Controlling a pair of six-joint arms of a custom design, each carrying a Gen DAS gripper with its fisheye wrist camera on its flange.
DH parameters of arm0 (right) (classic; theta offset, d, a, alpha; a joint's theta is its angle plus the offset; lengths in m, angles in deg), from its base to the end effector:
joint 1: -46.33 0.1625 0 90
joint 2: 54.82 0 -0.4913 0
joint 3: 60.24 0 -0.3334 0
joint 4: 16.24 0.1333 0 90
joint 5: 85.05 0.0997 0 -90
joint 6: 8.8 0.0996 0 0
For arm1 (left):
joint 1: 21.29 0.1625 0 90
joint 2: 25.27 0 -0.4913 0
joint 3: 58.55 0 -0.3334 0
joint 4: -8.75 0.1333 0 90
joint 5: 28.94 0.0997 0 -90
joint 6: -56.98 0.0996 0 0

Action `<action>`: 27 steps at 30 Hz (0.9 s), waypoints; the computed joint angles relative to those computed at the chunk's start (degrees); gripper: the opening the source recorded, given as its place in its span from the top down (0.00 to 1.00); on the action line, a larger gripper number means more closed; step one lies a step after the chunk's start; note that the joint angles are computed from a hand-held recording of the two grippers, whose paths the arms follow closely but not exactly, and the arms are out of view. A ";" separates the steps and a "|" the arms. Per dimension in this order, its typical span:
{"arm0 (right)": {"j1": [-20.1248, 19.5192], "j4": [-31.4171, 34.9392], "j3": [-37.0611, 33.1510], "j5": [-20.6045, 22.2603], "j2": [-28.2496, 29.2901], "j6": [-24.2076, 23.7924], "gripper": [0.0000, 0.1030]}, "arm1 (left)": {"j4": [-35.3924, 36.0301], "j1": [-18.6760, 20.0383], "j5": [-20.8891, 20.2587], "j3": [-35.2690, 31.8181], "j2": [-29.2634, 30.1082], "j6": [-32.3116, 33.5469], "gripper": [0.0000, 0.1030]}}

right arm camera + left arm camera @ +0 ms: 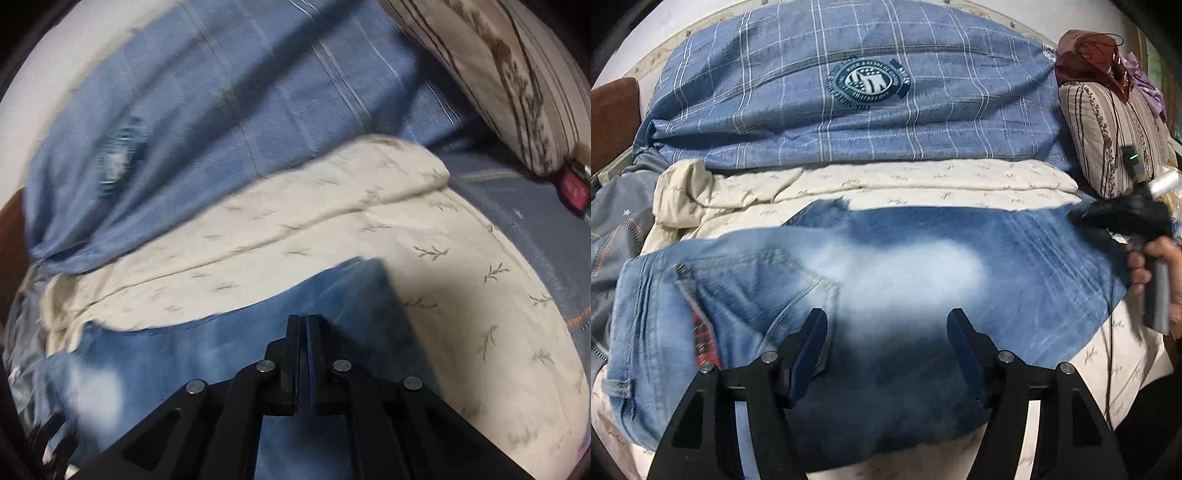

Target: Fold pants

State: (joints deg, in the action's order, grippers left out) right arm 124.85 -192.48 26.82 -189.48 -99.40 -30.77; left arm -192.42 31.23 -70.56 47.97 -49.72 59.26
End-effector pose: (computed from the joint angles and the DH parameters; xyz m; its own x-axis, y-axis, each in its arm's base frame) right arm -0.0399 -0.7414 0.2815 -0.9021 0.0706 0.4257 -0.2089 0.7917 -0.5741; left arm -0.2078 -0.6125 0.0263 -0.7266 0.1431 -0.6720 0.5610 0.6882 -0.4600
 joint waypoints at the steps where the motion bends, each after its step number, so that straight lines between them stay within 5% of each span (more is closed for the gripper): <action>1: -0.55 -0.27 -0.62 2.54 0.10 -0.18 0.96 | -0.14 -0.12 0.02 -0.17 0.20 0.14 0.34; 6: -2.00 5.55 -0.75 8.17 -2.73 5.44 0.96 | 1.06 -0.23 -0.77 -2.27 1.49 0.64 0.34; 15: -7.78 -6.56 16.86 18.19 -15.23 5.64 0.91 | 3.70 1.38 -6.90 -2.62 -0.15 -6.33 0.32; 18: -10.19 -5.13 20.35 22.71 -17.97 7.38 0.69 | 2.50 1.07 -6.40 -2.89 0.33 -7.38 0.24; 20: -11.24 -5.65 22.82 25.33 -19.10 8.30 0.33 | 1.55 0.46 -4.68 -3.09 0.90 -6.97 0.17; 22: -12.51 -5.36 25.14 27.67 -20.01 9.62 0.33 | 0.02 -0.14 -2.96 -3.24 1.64 -5.07 0.16; 27: -11.89 -2.35 25.01 25.23 -19.09 9.86 0.33 | -0.06 -1.25 -0.91 -3.13 2.72 -0.82 0.15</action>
State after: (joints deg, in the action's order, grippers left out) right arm 112.97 -194.83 51.83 -164.25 -118.49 -20.90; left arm -192.47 29.98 -71.47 44.84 -47.00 58.44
